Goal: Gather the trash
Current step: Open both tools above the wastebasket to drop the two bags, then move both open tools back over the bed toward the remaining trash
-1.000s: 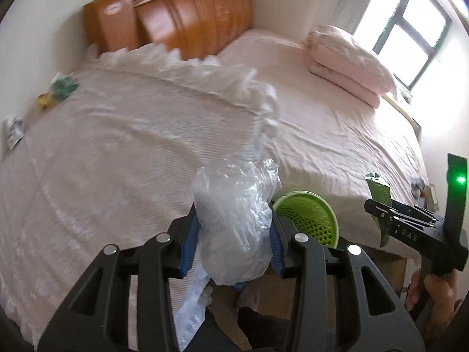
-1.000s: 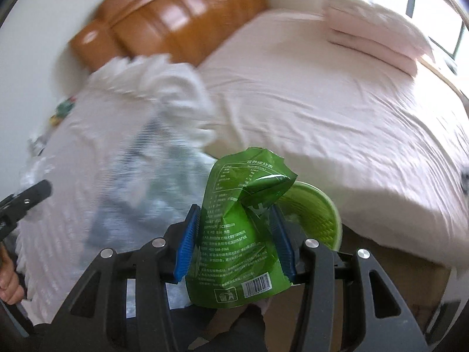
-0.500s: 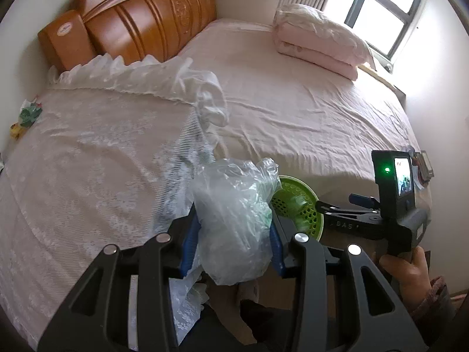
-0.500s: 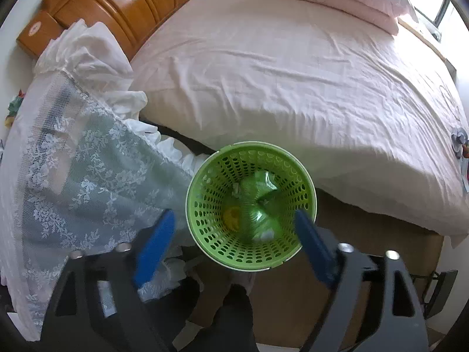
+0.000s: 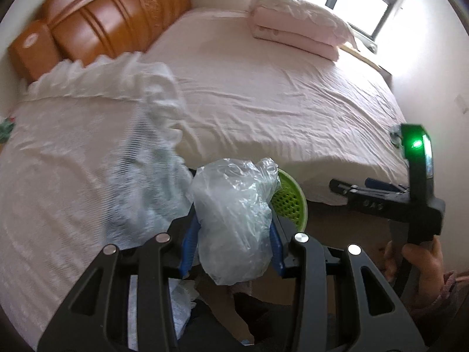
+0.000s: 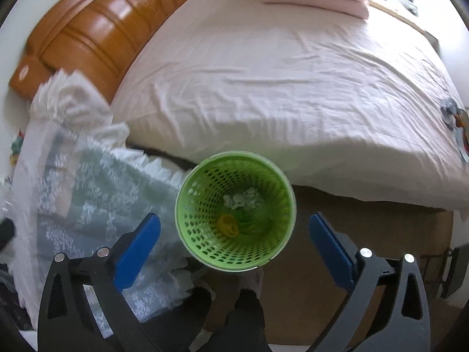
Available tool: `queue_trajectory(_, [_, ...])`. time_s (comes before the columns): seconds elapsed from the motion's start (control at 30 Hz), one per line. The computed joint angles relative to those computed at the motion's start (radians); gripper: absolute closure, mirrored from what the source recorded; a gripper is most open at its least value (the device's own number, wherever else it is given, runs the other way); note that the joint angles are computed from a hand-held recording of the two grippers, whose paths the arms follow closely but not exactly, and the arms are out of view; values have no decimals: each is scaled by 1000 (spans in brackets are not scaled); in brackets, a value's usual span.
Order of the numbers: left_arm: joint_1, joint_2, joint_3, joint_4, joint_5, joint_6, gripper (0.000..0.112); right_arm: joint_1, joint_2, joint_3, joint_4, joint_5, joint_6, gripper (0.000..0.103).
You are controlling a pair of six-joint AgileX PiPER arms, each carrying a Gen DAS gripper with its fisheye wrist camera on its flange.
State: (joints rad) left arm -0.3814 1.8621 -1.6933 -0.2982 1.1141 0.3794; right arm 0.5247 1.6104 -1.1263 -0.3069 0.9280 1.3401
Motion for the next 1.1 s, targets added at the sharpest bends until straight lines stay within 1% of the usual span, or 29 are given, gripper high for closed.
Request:
queue_trajectory(0.17, [-102, 75, -47, 7, 5, -7, 73, -2, -125, 61, -49, 82, 61, 3])
queue_trajectory(0.3, [-178, 162, -103, 27, 26, -12, 71, -7, -210, 110, -61, 126, 95, 3])
queue_trajectory(0.37, [-206, 190, -115, 37, 25, -19, 59, -10, -244, 138, -62, 137, 104, 3])
queue_trajectory(0.4, [-217, 203, -122, 44, 25, -26, 55, -11, -260, 151, -62, 140, 108, 3])
queue_trajectory(0.47, [-241, 231, -141, 61, 27, -52, 38, -14, -290, 174, -61, 151, 112, 3])
queue_trajectory(0.5, [-246, 241, -149, 65, 33, -60, 33, -14, -298, 179, -61, 154, 114, 3])
queue_trajectory(0.53, [-252, 256, -167, 72, 51, -77, 27, -13, -310, 190, -61, 156, 122, 3])
queue_trajectory(0.57, [-252, 264, -178, 70, 63, -82, 25, -10, -316, 196, -61, 159, 131, 3])
queue_trajectory(0.63, [-256, 276, -192, 67, 79, -96, 22, -15, -336, 217, -51, 154, 137, 3])
queue_trajectory(0.87, [-250, 271, -200, 65, 73, -128, 17, -26, -341, 229, -41, 147, 129, 3])
queue_trajectory(1.03, [-231, 238, -188, 71, 47, -148, 17, -26, -317, 211, -36, 134, 123, 3])
queue_trajectory(1.1, [-214, 200, -160, 64, 12, -152, 17, -24, -306, 194, -35, 125, 119, 3])
